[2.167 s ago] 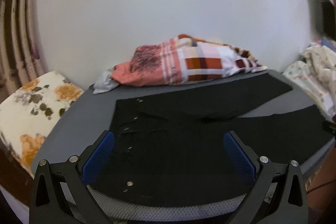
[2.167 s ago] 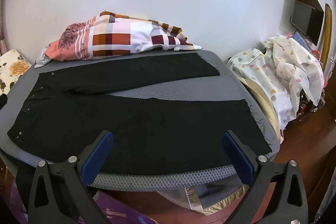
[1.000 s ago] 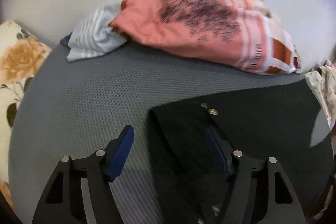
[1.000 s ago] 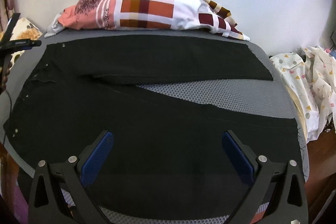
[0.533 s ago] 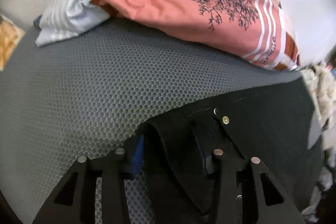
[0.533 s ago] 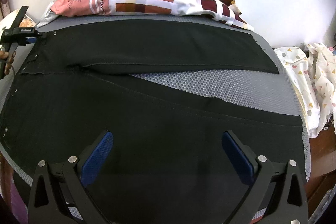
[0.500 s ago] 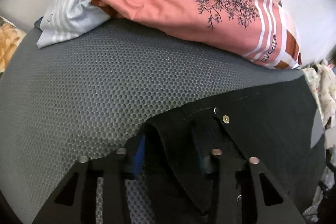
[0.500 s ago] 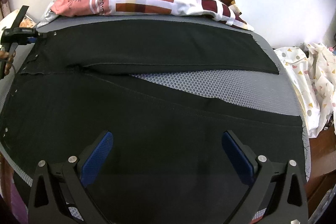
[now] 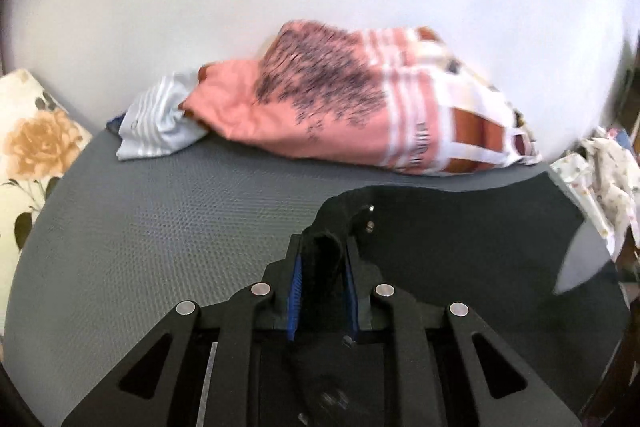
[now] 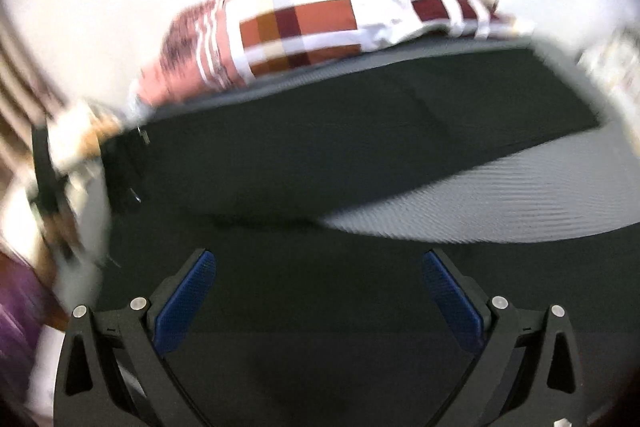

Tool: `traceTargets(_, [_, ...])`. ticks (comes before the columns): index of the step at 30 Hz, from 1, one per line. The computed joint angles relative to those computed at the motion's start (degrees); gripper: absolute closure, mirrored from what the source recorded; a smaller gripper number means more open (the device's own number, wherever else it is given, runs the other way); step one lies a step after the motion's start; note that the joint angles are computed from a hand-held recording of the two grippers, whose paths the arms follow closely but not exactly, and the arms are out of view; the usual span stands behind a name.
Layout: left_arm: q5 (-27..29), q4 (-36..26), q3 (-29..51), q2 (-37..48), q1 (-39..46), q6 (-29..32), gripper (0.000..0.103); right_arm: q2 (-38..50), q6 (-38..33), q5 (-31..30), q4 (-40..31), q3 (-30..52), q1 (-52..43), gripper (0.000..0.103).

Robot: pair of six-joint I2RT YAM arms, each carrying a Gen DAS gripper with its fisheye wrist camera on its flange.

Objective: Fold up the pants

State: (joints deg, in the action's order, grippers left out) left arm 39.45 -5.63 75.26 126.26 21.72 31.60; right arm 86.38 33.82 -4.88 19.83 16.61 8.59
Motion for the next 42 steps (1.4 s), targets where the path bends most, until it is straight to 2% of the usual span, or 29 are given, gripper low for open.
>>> traceTargets(2, [1.3, 3.8, -7.5, -4.6, 1.1, 1.5, 0.084, 6.3, 0.9, -9.6, 4.5, 3.4, -7.9, 0.0])
traceTargets(5, [3.4, 8.3, -16.9, -10.4, 2.8, 3.3, 0.084, 15.3, 2.5, -18.0, 5.9, 11.5, -14.4, 0.0])
traceTargets(10, [7.4, 9.1, -25.7, -16.3, 6.8, 5.0, 0.084, 26.9, 3.0, -22.4, 0.7, 26.5, -16.8, 0.0])
traceTargets(14, [9.7, 7.3, -29.5, -19.0, 9.4, 6.0, 0.084, 36.7, 8.2, -28.2, -0.7, 37.1, -17.4, 0.0])
traceTargets(17, [9.5, 6.5, -31.1, -19.4, 10.0, 7.3, 0.084, 41.2, 12.1, -31.1, -0.8, 41.6, -17.2, 0.002])
traceTargets(19, [9.1, 6.1, -31.3, -18.9, 10.0, 7.8, 0.084, 43.5, 13.0, -31.7, -2.1, 44.6, -16.4, 0.012])
traceTargets(20, [8.9, 6.3, -31.4, -18.7, 10.1, 7.8, 0.084, 44.2, 11.9, -30.8, -3.9, 46.0, -15.9, 0.025])
traceTargets(21, [8.7, 6.1, -31.2, -18.3, 10.0, 7.7, 0.084, 44.7, 10.5, -30.1, -6.0, 47.5, -15.5, 0.049])
traceTargets(22, [8.6, 5.8, -31.1, -18.0, 10.0, 7.9, 0.084, 45.4, 9.1, -29.1, -8.4, 49.1, -14.9, 0.064])
traceTargets(23, [8.2, 6.0, -31.1, -17.9, 10.0, 7.8, 0.084, 46.1, 8.6, -28.6, -10.1, 50.3, -14.5, 0.087])
traceTargets(24, [8.1, 5.9, -31.0, -17.9, 10.2, 7.9, 0.084, 46.2, 8.4, -28.5, -9.8, 50.2, -14.1, 0.093])
traceTargets(27, [8.1, 3.7, -30.2, -18.2, 11.6, 9.2, 0.084, 40.4, 6.1, -24.7, -4.4, 42.6, -11.9, 0.095])
traceTargets(31, [7.9, -1.6, -28.7, -18.3, 15.0, 13.1, 0.084, 28.0, 8.7, -23.7, 8.0, 24.9, -10.6, 0.095])
traceTargets(39, [5.9, -7.4, -30.2, -18.3, 22.5, 22.0, 0.084, 9.5, 13.4, -19.1, 18.1, -1.8, -2.9, 0.095])
traceTargets(42, [4.9, -7.8, -30.8, -17.1, 24.6, 24.9, 0.084, 10.3, 16.7, -15.8, 24.3, -9.0, 3.2, 0.095])
